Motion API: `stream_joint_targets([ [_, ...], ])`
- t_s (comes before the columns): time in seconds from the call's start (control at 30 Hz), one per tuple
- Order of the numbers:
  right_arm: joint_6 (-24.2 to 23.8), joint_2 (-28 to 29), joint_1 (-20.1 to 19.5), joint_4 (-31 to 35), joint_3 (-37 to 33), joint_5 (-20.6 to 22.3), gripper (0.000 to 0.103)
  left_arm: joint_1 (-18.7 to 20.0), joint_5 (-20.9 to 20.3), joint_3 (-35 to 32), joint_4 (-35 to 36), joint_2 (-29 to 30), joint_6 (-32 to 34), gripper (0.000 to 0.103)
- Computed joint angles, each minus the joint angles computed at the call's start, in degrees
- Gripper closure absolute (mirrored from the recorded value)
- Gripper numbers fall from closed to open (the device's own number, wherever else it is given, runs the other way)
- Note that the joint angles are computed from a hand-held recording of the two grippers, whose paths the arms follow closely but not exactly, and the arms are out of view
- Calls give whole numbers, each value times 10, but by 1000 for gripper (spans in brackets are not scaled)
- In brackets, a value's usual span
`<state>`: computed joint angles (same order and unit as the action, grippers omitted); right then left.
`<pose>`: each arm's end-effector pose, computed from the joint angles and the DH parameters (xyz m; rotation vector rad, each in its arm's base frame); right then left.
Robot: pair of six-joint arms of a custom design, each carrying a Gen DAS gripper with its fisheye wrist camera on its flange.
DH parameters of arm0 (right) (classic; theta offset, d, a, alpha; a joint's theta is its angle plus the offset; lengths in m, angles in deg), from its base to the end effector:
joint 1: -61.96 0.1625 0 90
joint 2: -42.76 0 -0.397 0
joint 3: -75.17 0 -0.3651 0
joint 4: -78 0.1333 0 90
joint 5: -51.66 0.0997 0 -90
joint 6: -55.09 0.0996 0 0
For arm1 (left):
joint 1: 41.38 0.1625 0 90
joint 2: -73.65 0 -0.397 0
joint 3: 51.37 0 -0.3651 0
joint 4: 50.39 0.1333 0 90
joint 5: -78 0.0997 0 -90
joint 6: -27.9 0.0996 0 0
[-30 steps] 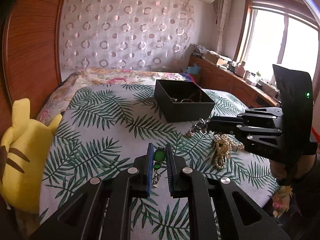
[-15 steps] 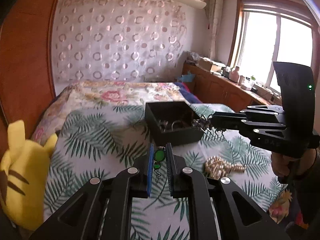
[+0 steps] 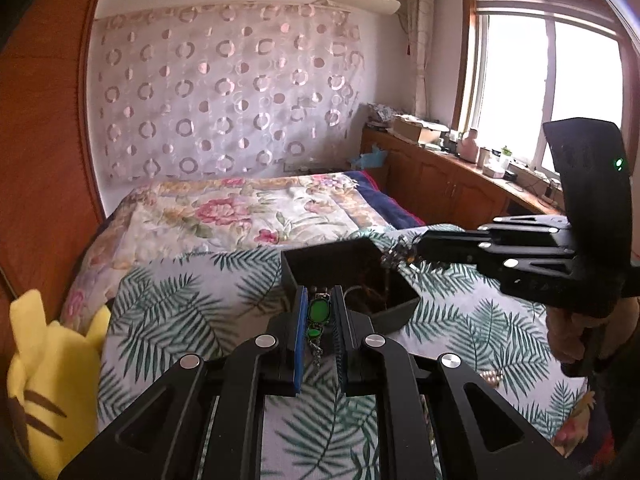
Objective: Organize jewelry
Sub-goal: 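Drop the silver ornament into the black box with the right gripper while the left holds the pendant, then open the left gripper over the black box to drop the green pendant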
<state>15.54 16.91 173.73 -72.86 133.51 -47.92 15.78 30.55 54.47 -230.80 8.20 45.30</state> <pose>0.4050 -0.6993 0.1004 1.3900 -2.4622 0.6693 -0.1369 -0.5821 0.3163 0.5909 2.2327 -1.1694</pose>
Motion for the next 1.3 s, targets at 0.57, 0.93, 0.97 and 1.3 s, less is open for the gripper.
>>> stream_joint_targets([
  [0.57, 44, 181, -32, 136, -306, 37, 93, 11, -2, -104, 55, 61, 24, 92],
  [0.93, 38, 158, -29, 97, -279, 3, 80, 19, -14, -144, 80, 82, 21, 92],
  [0.97, 37, 148, -30, 87, -264, -1, 80, 20, -14, -150, 82, 87, 24, 92],
  [1.3, 15, 56, -43, 12, -101, -2, 80, 28, 10, -206, 100, 138, 24, 83],
])
